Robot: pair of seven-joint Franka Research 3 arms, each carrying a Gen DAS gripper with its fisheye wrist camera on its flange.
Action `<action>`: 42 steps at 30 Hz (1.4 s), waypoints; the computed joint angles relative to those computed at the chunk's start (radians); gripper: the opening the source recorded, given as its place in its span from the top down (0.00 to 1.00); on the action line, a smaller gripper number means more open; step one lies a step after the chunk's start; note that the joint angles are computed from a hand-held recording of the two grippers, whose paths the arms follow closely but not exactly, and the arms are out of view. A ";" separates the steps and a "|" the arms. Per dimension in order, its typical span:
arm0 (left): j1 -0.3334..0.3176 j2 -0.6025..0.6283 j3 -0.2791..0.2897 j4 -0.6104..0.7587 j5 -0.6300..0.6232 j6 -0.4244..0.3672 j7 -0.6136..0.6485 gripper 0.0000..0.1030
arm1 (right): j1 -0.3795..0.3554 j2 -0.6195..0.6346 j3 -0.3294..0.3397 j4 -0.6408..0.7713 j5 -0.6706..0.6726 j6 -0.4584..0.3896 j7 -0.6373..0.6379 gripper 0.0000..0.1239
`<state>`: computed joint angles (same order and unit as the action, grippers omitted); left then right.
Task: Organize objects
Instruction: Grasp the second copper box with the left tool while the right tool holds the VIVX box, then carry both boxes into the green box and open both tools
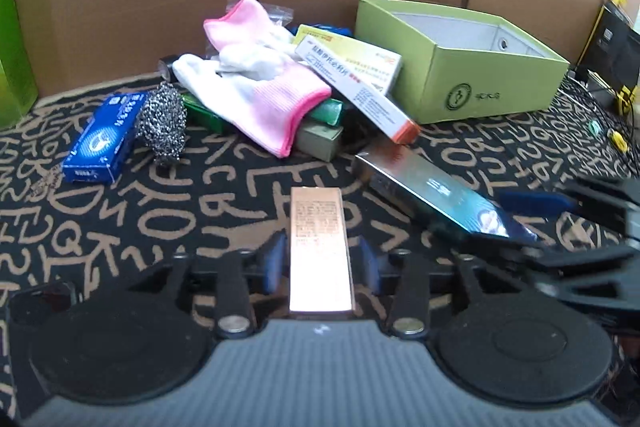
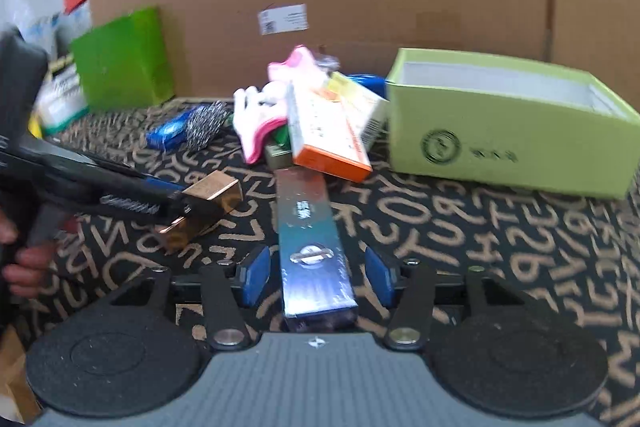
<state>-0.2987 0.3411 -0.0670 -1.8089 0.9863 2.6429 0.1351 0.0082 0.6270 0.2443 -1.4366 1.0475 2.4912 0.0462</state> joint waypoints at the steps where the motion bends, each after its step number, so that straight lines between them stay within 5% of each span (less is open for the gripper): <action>1: -0.006 -0.004 0.002 0.000 0.009 -0.010 -0.003 0.54 | 0.011 0.008 -0.003 0.009 -0.014 0.008 -0.006 0.54; 5: 0.006 -0.018 -0.013 -0.012 -0.010 -0.009 0.035 0.62 | 0.052 0.033 -0.020 0.035 -0.090 0.047 0.041 0.65; 13: 0.009 0.024 -0.009 0.028 -0.056 -0.013 0.093 0.61 | 0.027 -0.048 -0.024 -0.062 -0.135 -0.001 0.052 0.63; 20: 0.001 0.039 0.005 0.040 -0.076 -0.012 0.114 0.61 | 0.058 -0.003 -0.024 0.001 -0.165 0.017 0.068 0.63; 24: -0.001 0.030 0.010 0.024 -0.062 0.006 0.105 0.71 | 0.064 0.021 -0.025 0.028 -0.195 0.009 0.111 0.65; 36: -0.006 -0.035 0.016 -0.011 0.057 0.112 -0.018 0.71 | -0.030 -0.033 -0.015 0.007 -0.094 -0.212 0.090 0.66; 42: -0.009 0.052 0.017 0.163 0.084 0.179 0.048 0.71 | -0.049 -0.058 -0.030 0.022 0.015 -0.164 0.002 0.66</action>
<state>-0.3076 0.3926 -0.0503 -1.6461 1.0706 2.8220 0.1828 -0.0408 0.5687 0.2141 -1.4145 1.0623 2.3268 0.0477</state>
